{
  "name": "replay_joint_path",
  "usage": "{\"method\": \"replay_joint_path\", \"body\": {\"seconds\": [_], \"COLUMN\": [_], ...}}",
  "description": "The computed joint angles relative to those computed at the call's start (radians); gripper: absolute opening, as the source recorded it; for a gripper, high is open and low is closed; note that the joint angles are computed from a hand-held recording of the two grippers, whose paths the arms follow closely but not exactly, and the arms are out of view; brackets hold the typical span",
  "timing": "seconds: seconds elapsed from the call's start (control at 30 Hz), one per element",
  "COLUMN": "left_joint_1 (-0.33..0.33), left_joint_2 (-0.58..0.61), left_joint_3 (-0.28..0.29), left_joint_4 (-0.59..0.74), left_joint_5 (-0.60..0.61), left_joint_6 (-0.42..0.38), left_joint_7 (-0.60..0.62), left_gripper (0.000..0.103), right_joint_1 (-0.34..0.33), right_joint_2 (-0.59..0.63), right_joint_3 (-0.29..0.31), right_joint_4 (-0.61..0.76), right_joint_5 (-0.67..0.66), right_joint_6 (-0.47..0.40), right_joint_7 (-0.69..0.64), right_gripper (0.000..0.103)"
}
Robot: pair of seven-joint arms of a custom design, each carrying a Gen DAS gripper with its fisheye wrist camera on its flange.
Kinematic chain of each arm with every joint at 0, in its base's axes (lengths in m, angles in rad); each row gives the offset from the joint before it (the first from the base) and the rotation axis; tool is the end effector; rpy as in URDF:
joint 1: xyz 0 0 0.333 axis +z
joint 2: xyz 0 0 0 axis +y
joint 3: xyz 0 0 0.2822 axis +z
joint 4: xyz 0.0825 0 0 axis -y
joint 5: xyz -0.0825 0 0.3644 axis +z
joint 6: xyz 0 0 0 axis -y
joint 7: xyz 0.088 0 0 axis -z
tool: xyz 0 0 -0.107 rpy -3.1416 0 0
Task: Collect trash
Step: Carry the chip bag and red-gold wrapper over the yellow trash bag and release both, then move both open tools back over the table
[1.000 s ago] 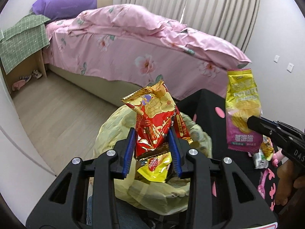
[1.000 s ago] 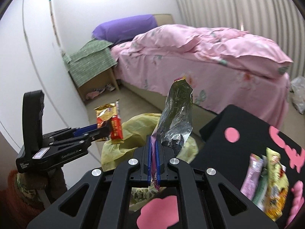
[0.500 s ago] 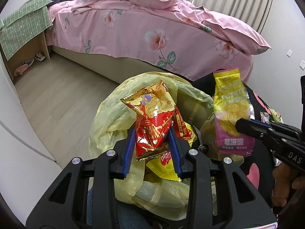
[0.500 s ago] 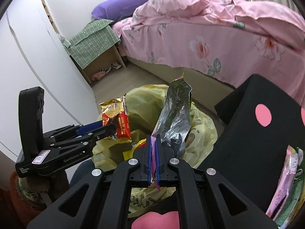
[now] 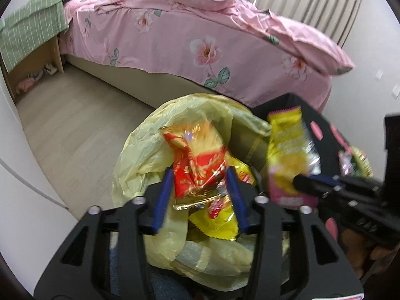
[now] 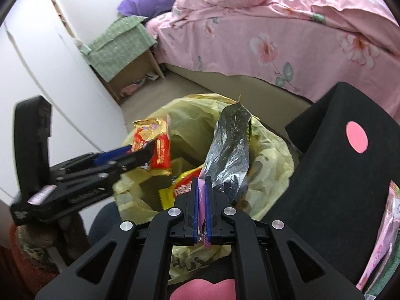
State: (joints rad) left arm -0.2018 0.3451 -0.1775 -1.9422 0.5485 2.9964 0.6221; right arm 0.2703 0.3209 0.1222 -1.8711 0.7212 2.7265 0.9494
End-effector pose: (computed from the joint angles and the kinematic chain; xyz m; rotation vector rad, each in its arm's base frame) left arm 0.5762 -0.2608 0.3671 -1.9824 1.8154 -0.9434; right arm 0.5994 0.2154 0.3754 -2.0445 1.3458 -0.1092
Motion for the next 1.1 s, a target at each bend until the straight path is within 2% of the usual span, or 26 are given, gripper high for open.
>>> {"method": "replay_joint_path", "body": {"seconds": [0.07,0.1,0.13,0.37,0.5,0.6,0.63,0.7,0.77,0.83,0.9,0.97,1.0,1.07,1.1], "left_joint_1": [-0.006,-0.019,-0.038,-0.053,-0.080,-0.055,-0.032,0.022,0.091,0.143,0.126,0.089,0.065,0.050,0.027], "left_joint_2": [-0.014,-0.021,-0.031,-0.078,-0.091,-0.071,-0.060,-0.032,0.013,0.065,0.123,0.172,0.196,0.266,0.279], "left_joint_3": [0.017,0.035,0.059,0.059,0.065,-0.011,-0.058,-0.164,-0.299,-0.411,-0.453,-0.461,-0.457,-0.495,-0.483], "left_joint_4": [-0.014,-0.013,-0.014,-0.018,-0.013,0.011,0.018,0.032,0.057,0.091,0.153,0.221,0.260,0.344,0.371], "left_joint_5": [0.007,0.025,0.055,0.144,0.221,0.170,0.127,0.025,-0.073,-0.137,-0.155,-0.165,-0.171,-0.210,-0.220], "left_joint_6": [0.022,0.020,0.018,0.035,0.079,0.093,0.097,0.104,0.095,0.067,0.030,-0.012,-0.038,-0.078,-0.089], "left_joint_7": [-0.032,-0.057,-0.091,-0.151,-0.206,-0.110,-0.045,0.097,0.246,0.374,0.460,0.522,0.545,0.622,0.626], "left_gripper": [0.054,0.054,0.054,0.054,0.055,0.055,0.055,0.055,0.056,0.056,0.056,0.056,0.056,0.056,0.056], "right_joint_1": [0.020,0.024,0.015,-0.009,-0.007,-0.032,-0.049,-0.104,-0.173,-0.177,-0.157,-0.155,-0.169,-0.219,-0.223], "right_joint_2": [-0.006,-0.013,-0.022,-0.185,-0.333,-0.445,-0.478,-0.553,-0.624,-0.671,-0.719,-0.753,-0.770,-0.793,-0.797], "right_joint_3": [-0.019,-0.023,-0.014,-0.010,-0.044,-0.061,-0.059,-0.047,-0.018,-0.040,-0.085,-0.112,-0.117,-0.091,-0.094], "right_joint_4": [-0.015,-0.023,-0.030,-0.177,-0.347,-0.482,-0.522,-0.617,-0.708,-0.771,-0.838,-0.879,-0.899,-0.934,-0.946], "right_joint_5": [-0.040,-0.052,-0.037,0.050,0.018,-0.045,-0.075,-0.134,-0.176,-0.172,-0.153,-0.136,-0.131,-0.127,-0.123], "right_joint_6": [0.030,0.037,0.039,0.108,0.231,0.322,0.346,0.400,0.451,0.487,0.523,0.512,0.492,0.472,0.475], "right_joint_7": [0.043,0.056,0.042,-0.037,-0.023,0.029,0.057,0.114,0.164,0.157,0.135,0.122,0.118,0.131,0.133], "right_gripper": [0.027,0.047,0.050,0.050,0.050,0.050,0.050,0.050,0.054,0.056,0.057,0.057,0.057,0.057,0.057]}}
